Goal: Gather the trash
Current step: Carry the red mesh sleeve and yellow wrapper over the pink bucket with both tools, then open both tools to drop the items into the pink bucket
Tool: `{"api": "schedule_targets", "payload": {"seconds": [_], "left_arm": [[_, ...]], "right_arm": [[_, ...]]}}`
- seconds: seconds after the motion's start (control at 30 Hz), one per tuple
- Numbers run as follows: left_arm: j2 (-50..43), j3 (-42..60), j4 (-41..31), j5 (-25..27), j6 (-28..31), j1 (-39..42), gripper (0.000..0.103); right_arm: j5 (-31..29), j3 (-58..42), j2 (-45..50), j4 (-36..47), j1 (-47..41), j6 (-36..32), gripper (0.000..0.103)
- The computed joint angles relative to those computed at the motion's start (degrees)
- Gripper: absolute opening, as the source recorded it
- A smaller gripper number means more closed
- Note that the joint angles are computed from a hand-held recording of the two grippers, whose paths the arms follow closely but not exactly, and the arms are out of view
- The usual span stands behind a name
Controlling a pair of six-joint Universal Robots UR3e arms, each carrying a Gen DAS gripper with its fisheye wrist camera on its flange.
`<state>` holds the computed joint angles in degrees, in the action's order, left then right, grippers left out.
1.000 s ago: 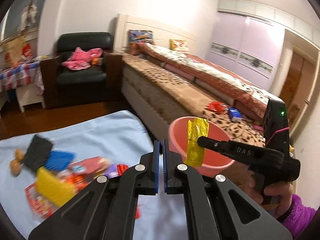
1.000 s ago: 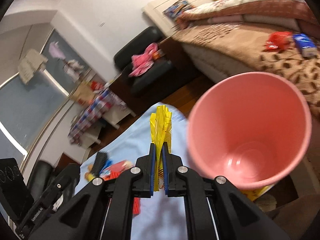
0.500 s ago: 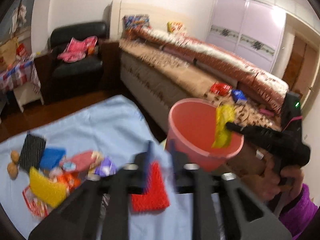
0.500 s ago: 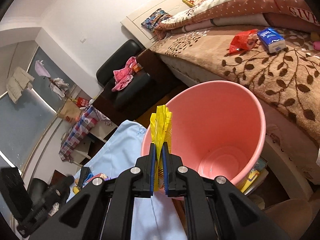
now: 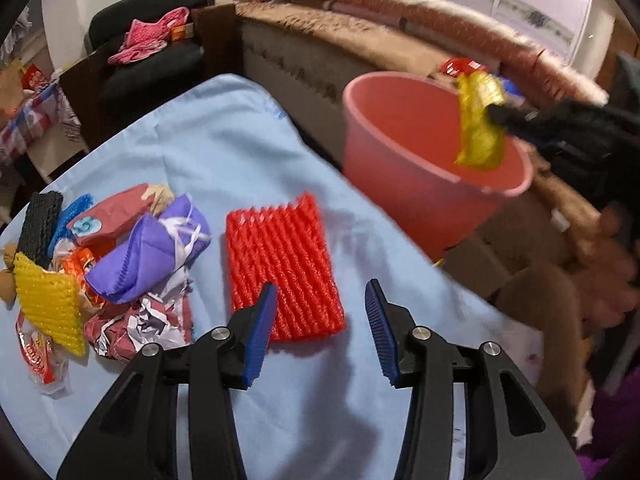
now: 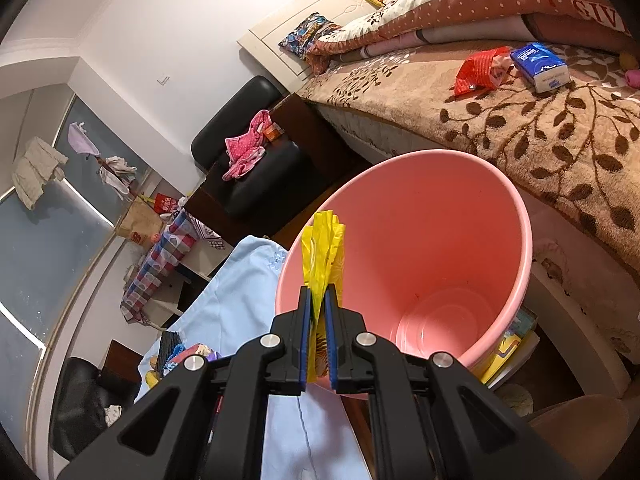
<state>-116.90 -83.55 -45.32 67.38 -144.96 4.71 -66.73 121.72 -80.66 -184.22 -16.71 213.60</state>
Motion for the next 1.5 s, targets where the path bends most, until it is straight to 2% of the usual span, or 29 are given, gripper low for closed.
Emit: {"api": "schedule_targets", "payload": {"seconds": [0.03, 0.07, 0.17, 0.27, 0.43, 0.57, 0.7, 0.97, 1.27, 1.33, 1.37, 1.4, 1.47, 1.5], "left_arm": [[-0.67, 0.10, 0.87, 1.36, -0.58, -0.35, 0.046], [-1.07, -0.09, 2.14, 2.25, -1.12, -0.41, 0.040], [-0.60, 0.01, 2.31, 1.33, -2.02, 0.35, 0.013], [0.66, 0.24, 2.61, -0.95, -2.78, 1.41, 0.012], [1.60, 5.71, -2.23, -9.75, -4.43, 2.59, 0.012], [-1.43, 15.16, -8.29, -17.44, -7.04, 1.39, 0.012], [-7.42, 26.40, -14.42, -20.77, -9.63, -1.60, 0.012], [-19.15, 42.80, -17.13, -16.99, -13.44, -7.97, 0.012], [-24.30, 50.01, -18.39, -13.29, -15.35, -9.82, 0.012], [-24.43, 50.14, -18.32, -12.81, -15.16, -9.88, 0.013], [-24.33, 50.04, -18.46, -12.54, -14.83, -9.93, 0.018], [-24.15, 49.89, -18.73, -12.38, -14.44, -9.92, 0.027], [-23.49, 48.95, -18.43, -12.32, -14.02, -9.82, 0.038], [-22.94, 47.97, -17.76, -12.35, -13.80, -9.75, 0.040]], "right_arm": [[-0.07, -0.04, 0.06, -0.02, 0.07, 0.01, 0.007], [-0.16, -0.07, 0.12, -0.08, 0.14, -0.01, 0.007], [-0.04, -0.20, 0.33, -0.12, -0.12, -0.13, 0.007], [0.29, -0.10, 0.96, -1.06, -0.17, 0.43, 0.007], [0.43, 0.86, 2.03, -3.26, -0.79, 0.78, 0.007], [1.00, 2.85, 1.76, -5.27, -2.19, 0.81, 0.007], [0.10, 4.20, 1.26, -6.12, -3.01, 0.36, 0.007], [-2.09, 2.62, 2.91, -5.43, -2.09, -0.70, 0.008], [-4.78, 1.78, 3.59, -5.17, -1.31, -1.56, 0.009], [-5.17, 1.62, 3.63, -4.83, -1.35, -1.58, 0.014], [-5.37, 1.59, 3.64, -4.77, -1.36, -1.50, 0.016], [-5.58, 1.58, 3.59, -4.71, -1.28, -1.34, 0.017], [-6.20, 1.84, 3.24, -4.59, -1.02, -1.04, 0.029], [-6.83, 1.72, 3.14, -4.40, -0.74, -0.87, 0.033]]}}
